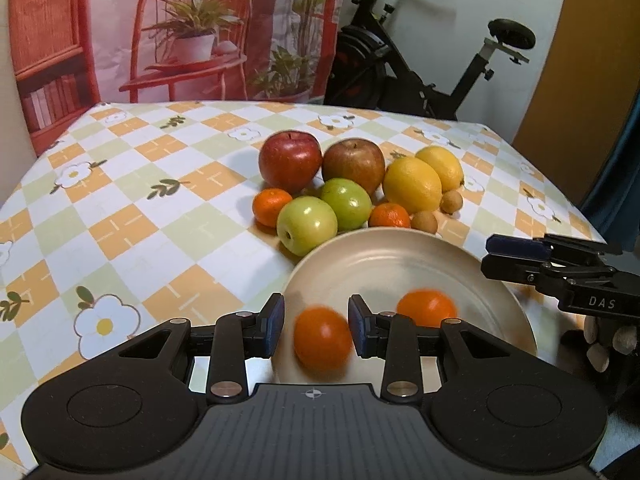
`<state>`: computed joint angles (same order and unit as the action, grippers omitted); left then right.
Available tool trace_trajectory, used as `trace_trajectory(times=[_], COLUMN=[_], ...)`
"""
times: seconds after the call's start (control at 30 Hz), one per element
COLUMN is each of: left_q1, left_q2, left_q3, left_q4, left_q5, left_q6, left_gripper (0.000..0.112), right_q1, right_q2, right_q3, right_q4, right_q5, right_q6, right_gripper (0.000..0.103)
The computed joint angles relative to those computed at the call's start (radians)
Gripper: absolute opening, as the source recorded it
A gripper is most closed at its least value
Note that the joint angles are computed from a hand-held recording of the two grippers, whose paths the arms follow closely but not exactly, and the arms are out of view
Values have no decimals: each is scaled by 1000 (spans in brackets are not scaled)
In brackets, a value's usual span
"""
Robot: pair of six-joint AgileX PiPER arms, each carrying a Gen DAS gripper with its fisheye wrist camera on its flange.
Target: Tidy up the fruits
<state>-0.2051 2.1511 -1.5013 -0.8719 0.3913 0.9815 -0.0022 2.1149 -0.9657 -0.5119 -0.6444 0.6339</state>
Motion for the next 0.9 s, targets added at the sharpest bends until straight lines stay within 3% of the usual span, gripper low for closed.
trace_trajectory(times=[0.33, 0.9], left_q1=[7, 16], left_q2=[-13, -15], left_q3=[34, 44], left_q4=[-118, -180], left_q5=[-49, -92], left_q6=[76, 107], left_gripper=[37, 37], right_q1=[-51, -18], right_q2=[16, 11], right_q3=[24, -11], right_q4=[91, 123], right_q5=[-55, 40], right_q6=[73, 40], right_gripper=[46, 46])
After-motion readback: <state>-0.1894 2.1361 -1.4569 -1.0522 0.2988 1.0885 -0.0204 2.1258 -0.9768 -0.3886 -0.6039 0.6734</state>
